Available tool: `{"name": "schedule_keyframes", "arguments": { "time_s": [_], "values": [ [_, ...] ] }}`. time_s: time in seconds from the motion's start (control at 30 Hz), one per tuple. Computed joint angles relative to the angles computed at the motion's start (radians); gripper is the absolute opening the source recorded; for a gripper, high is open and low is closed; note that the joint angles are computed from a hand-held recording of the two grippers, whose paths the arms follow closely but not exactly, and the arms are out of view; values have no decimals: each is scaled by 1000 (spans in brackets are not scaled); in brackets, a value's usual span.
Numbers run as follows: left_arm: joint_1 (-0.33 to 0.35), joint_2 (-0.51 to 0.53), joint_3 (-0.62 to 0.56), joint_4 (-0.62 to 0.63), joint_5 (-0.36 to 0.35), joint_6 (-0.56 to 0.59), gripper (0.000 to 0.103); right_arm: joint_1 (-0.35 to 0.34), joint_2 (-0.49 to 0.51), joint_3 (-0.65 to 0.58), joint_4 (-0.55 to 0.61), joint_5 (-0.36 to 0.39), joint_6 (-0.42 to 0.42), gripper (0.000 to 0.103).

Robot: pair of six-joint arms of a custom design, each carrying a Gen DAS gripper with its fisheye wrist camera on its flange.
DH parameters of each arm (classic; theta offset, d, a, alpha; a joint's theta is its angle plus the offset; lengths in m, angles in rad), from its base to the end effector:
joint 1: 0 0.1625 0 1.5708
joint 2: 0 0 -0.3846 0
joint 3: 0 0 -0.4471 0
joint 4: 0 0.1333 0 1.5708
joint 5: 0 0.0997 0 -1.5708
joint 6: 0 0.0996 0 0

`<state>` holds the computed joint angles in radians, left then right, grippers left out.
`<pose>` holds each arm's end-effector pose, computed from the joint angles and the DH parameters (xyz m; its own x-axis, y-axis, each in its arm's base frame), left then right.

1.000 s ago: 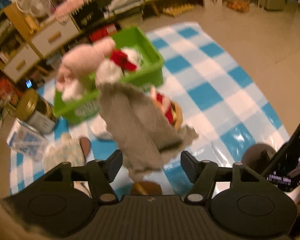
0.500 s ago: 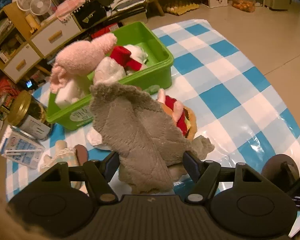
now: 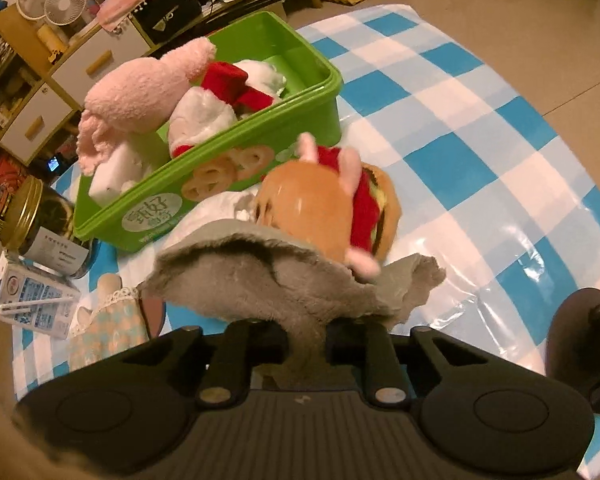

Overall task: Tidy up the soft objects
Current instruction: 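Lift the grey towel with the right tool toward the tray, then grasp the doll in blue-orange dress with the left tool while the right tool holds the towel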

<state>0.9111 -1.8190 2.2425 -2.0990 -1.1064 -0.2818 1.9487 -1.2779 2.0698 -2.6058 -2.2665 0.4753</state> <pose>-0.1178 -0.4422 0.2734 -0.8757 0.2723 -0.3988 0.3810 0.8970 -0.2243 0.2639 -0.4765 0.1623 -0.8489 0.2885 0.4430 0.0341 0.8661 -0.4987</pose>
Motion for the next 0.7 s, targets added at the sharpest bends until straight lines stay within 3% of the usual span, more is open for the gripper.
{"name": "schedule_keyframes", "arguments": {
  "time_s": [0.23,0.47,0.7],
  "values": [
    [-12,-37,-4,-16,-44,-8,48,39,-57,26,-91,46,-30,0],
    [-38,-71,-10,-58,-67,-6,47,66,-82,38,-180,43,-50,0],
    [-54,-40,-41,-163,-59,-9,47,64,-82,37,-309,61,-59,0]
  ]
}}
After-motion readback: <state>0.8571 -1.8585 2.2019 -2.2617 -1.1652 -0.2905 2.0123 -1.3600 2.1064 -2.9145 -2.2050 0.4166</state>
